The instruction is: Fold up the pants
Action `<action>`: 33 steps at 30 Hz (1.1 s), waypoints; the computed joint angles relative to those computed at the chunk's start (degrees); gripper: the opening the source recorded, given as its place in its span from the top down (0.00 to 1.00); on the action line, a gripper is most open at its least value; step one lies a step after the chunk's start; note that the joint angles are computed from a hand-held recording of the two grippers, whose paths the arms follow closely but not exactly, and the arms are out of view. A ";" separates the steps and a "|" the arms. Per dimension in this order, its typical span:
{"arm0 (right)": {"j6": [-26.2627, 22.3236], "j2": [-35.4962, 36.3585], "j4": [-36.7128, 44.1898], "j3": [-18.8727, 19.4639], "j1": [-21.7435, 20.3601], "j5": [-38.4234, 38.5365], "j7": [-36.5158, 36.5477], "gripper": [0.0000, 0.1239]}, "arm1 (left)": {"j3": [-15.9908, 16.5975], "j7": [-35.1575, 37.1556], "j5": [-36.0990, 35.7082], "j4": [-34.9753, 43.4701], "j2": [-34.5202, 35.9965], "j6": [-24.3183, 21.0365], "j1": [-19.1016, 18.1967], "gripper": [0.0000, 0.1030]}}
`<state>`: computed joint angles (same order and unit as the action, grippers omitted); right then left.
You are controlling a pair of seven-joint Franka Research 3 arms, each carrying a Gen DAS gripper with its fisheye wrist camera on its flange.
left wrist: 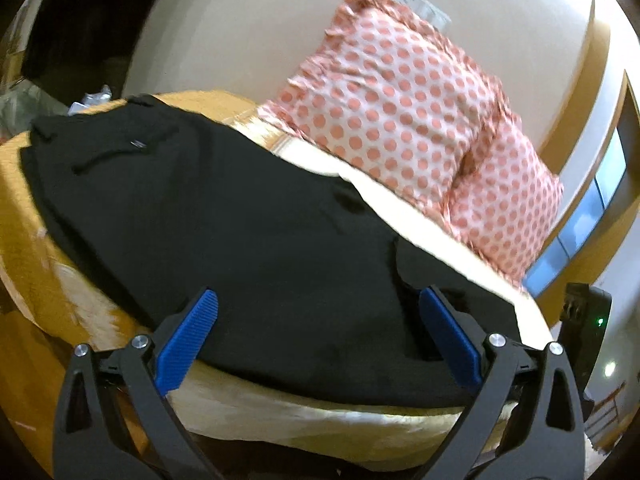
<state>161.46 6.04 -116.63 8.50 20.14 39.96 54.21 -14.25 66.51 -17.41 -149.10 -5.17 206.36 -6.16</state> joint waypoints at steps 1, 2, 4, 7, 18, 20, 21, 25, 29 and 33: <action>1.40 0.47 0.88 0.03 0.51 -0.86 1.48 0.96 | -0.46 0.94 -1.70 -0.33 -0.39 0.76 0.24 0.02; 2.96 0.60 1.57 0.03 0.58 -0.75 2.19 0.96 | -1.57 3.29 -5.29 -0.72 -0.86 2.45 0.69 0.02; 6.13 1.25 2.82 0.79 0.52 1.34 1.49 0.96 | -3.64 8.39 -12.20 -1.00 -1.59 5.01 1.15 0.02; 4.81 2.59 3.34 0.25 2.65 -6.29 5.90 0.96 | -5.82 18.09 -24.70 0.08 -1.77 7.00 1.03 0.02; -3.50 -1.56 0.74 3.86 0.51 14.74 -17.56 0.55 | 2.89 2.37 -14.51 -5.43 -5.13 3.53 1.44 0.02; 1.01 -0.64 1.12 2.97 1.63 12.06 -12.85 0.55 | 6.23 -5.16 -6.96 -6.58 -5.29 3.35 1.38 0.02; 2.03 0.72 1.62 0.64 3.31 4.69 -5.06 0.55 | 8.30 -9.18 -2.67 -6.87 -5.25 3.00 1.25 0.02; -0.79 3.10 2.37 -0.40 2.63 -5.83 5.59 0.55 | 9.34 -14.40 2.24 -6.68 -5.16 0.99 3.61 0.03; -0.10 2.72 1.57 0.44 2.21 -7.72 6.04 0.50 | 9.98 -18.38 6.90 -5.95 -4.92 1.12 6.10 0.07; 0.29 3.14 1.63 1.25 1.61 -6.04 4.12 0.46 | 10.72 -21.37 12.77 -3.91 -4.00 -0.34 8.46 0.28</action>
<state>161.75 9.18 -115.00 9.75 21.76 33.92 58.33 -3.52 45.14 -4.65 -153.01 -9.17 206.01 2.30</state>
